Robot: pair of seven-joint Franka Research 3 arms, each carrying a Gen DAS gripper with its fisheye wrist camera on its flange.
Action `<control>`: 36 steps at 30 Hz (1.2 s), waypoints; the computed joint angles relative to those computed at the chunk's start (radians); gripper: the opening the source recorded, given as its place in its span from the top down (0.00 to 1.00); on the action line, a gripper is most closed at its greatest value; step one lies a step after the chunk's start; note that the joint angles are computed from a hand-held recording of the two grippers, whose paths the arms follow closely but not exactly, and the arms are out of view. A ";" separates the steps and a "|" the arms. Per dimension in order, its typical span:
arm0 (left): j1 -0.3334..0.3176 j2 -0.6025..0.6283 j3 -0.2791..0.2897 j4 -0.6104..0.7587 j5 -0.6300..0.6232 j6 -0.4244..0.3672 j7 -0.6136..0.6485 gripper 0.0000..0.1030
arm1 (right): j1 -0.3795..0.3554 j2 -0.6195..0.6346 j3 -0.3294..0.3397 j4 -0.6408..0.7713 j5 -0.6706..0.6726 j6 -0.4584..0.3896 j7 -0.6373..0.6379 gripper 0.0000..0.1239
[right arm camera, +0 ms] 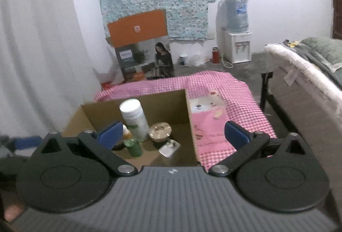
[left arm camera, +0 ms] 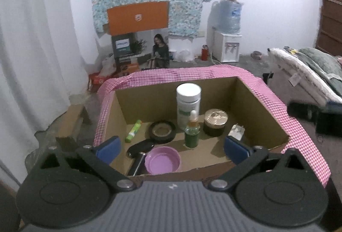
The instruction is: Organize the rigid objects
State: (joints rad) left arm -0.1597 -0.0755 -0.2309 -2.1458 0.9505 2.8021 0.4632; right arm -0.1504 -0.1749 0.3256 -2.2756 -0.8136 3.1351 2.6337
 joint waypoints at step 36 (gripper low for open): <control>-0.011 0.013 0.014 0.001 -0.217 -0.163 0.158 0.00 | 0.397 0.158 -0.250 0.095 0.425 -0.158 -0.502 0.18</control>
State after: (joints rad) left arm -0.1704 -0.0623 -0.2164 -2.1450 0.7337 2.6392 0.6216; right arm 0.2466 -0.0173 0.0757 -2.1807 -0.3887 2.9773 2.1318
